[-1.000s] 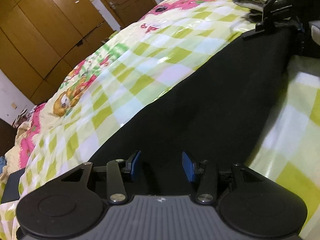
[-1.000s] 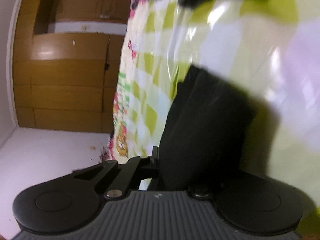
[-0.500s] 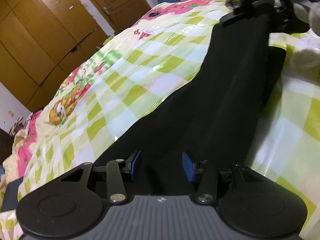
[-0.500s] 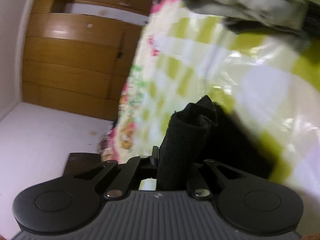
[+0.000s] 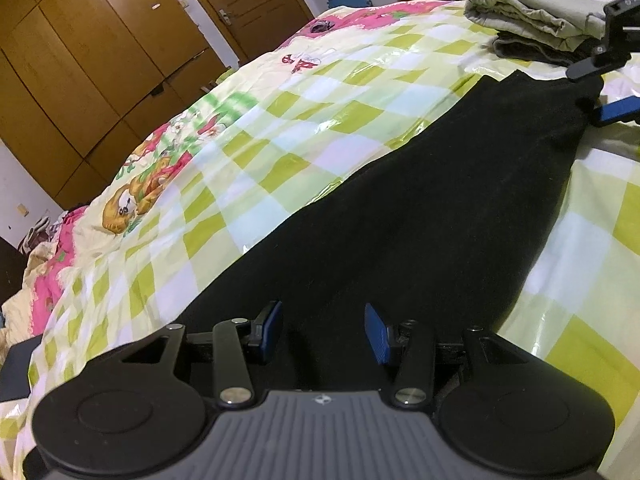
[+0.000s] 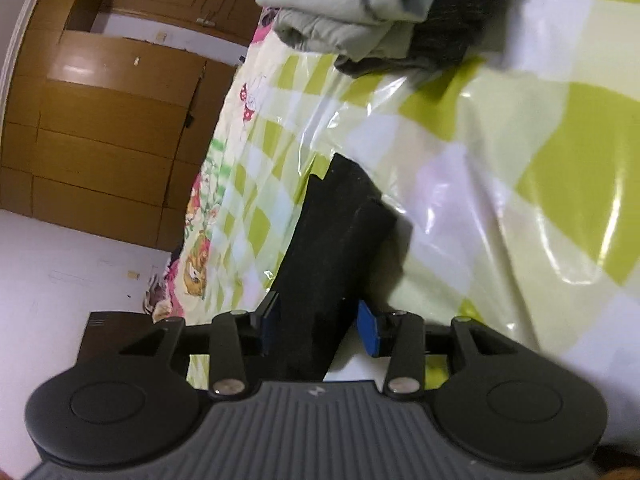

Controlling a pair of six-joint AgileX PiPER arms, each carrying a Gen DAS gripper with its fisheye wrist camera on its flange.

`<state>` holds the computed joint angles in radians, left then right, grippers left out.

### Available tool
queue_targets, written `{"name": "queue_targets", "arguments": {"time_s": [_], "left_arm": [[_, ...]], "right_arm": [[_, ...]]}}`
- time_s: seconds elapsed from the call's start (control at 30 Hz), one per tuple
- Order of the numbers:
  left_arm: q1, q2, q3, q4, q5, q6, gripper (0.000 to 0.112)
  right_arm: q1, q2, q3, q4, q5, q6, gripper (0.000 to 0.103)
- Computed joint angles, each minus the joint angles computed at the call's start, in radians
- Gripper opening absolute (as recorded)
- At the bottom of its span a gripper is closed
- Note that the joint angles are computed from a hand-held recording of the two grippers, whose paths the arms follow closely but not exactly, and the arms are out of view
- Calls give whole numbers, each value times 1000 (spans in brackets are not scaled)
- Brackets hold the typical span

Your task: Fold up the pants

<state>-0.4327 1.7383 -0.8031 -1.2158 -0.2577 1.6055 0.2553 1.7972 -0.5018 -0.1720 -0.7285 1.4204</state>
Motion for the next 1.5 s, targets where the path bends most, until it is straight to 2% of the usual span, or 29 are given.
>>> {"name": "queue_targets", "arguments": {"time_s": [0.1,0.17,0.2,0.3,0.33,0.37,0.43,0.47,0.5,0.53,0.63,0.7,0.77,0.83,0.9,0.97,1.03,1.23,1.33,1.43,1.5], "left_arm": [[-5,1,4,9,-10,-6,59],[-6,1,1,-2,-9,12,59],[-4,2,-3,-10,-7,22,59],[-3,1,-7,-33,-14,51,59],[1,-5,-4,-40,-16,62,59],[8,-13,-1,-53,-17,78,59],[28,-32,6,-100,-15,129,59],[37,-40,11,-115,-14,147,60],[47,-46,14,-141,-13,174,60],[56,-50,19,-139,-11,173,60],[68,-46,40,-50,-12,89,60],[66,-40,50,-1,-16,33,60],[66,-41,52,26,-6,9,60],[66,-36,44,28,1,10,60],[67,-31,35,30,5,10,60],[67,-27,34,37,1,9,60],[69,-26,33,36,5,10,60],[71,-26,41,78,5,-32,61],[76,-24,49,141,5,-95,60],[77,-26,50,161,4,-118,61],[80,-26,46,150,9,-108,60]], "right_arm": [[-5,19,-22,43,-13,-21,40],[-12,34,-93,25,54,-23,20],[-18,39,-112,-5,52,-10,7],[-35,74,-218,-145,13,88,6],[-32,76,-252,-177,-13,123,6],[-28,78,-271,-195,-80,159,6],[-4,81,-280,-172,-255,155,6],[9,76,-278,-153,-296,116,5],[20,75,-270,-124,-298,62,4],[19,88,-261,-100,-259,35,5],[2,155,-252,-71,-72,96,6],[18,137,-237,-18,46,-5,6],[21,123,-229,-6,102,-45,6],[35,93,-252,28,222,-163,9],[42,81,-272,-3,294,-186,11],[35,81,-262,-62,288,-123,11],[44,67,-231,-30,285,-144,16],[46,35,-171,-17,265,-100,21],[49,75,-191,10,242,-110,24],[28,146,-228,-31,153,-40,26],[16,191,-289,-82,163,5,26]]}}
